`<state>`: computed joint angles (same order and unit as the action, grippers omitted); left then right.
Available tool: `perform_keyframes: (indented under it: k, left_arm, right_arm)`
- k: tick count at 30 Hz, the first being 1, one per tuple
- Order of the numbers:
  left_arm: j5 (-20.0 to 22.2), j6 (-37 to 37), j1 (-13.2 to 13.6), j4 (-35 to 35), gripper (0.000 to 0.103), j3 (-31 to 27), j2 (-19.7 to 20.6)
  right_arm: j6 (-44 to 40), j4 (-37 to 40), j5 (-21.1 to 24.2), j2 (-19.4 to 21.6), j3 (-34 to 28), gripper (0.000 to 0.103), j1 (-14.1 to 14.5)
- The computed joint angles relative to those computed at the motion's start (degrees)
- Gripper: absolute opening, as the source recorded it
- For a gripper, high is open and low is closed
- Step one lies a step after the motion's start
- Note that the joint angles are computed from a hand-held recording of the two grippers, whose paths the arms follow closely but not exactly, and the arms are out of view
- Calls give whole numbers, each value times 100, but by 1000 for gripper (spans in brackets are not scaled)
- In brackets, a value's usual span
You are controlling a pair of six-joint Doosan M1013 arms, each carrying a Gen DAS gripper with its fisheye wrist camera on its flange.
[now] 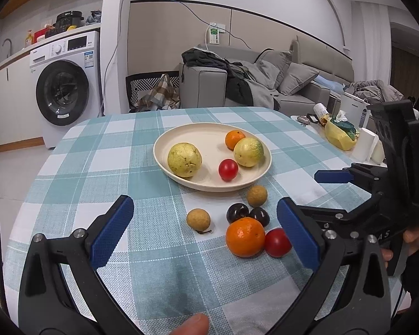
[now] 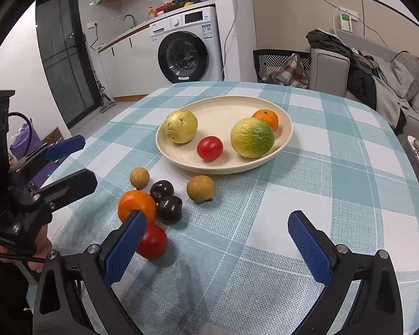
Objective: Organize fruits
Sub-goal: 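Move both open grippers back toward the remaining fruits, then grasp the other red tomato with the right gripper and lift it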
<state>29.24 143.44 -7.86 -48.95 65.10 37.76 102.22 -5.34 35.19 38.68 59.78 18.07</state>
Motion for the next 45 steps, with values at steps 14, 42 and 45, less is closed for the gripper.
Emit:
perform_keyframes:
  k: [14,42,45]
  left_arm:
    - [-6,-39,-53,252,102,44,-37]
    - [365,-538,-9,568,102,-185,102]
    - [430,-591,-14,632,102,-224,129]
  right_arm:
    - [-977,1019,641,132,-242,102,-57]
    - [-1867,1602,990,250,-406,59,53]
    - [-1817,1518,1056,280,-457,55,70]
